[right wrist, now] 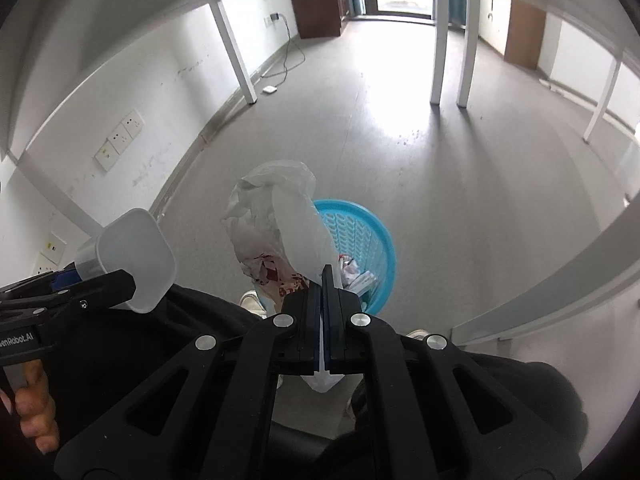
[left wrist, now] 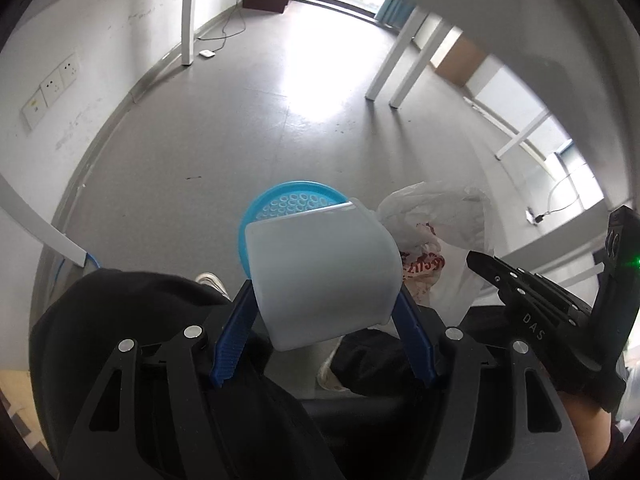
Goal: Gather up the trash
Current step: 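Carry the white cup and white-and-red bag down over the wastebasket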
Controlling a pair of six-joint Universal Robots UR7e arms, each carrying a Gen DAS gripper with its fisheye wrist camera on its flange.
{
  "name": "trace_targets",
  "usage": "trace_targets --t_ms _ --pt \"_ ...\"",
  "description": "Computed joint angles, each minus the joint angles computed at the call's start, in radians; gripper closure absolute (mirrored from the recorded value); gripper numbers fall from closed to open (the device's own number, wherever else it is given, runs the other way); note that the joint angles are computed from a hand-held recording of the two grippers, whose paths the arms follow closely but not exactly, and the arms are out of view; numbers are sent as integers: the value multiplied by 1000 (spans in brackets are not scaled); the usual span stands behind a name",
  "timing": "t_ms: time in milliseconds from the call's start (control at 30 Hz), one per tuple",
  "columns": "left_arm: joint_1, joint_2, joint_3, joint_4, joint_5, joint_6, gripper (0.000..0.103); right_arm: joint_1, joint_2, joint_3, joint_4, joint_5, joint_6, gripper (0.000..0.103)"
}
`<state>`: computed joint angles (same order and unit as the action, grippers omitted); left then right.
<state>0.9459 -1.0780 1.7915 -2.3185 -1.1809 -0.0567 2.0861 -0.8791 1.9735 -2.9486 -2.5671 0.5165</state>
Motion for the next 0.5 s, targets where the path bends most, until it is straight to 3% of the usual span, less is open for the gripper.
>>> trace_targets --t_ms 500 --pt "39 174 -153 70 17 23 37 -183 12 -4 -95 156 -31 103"
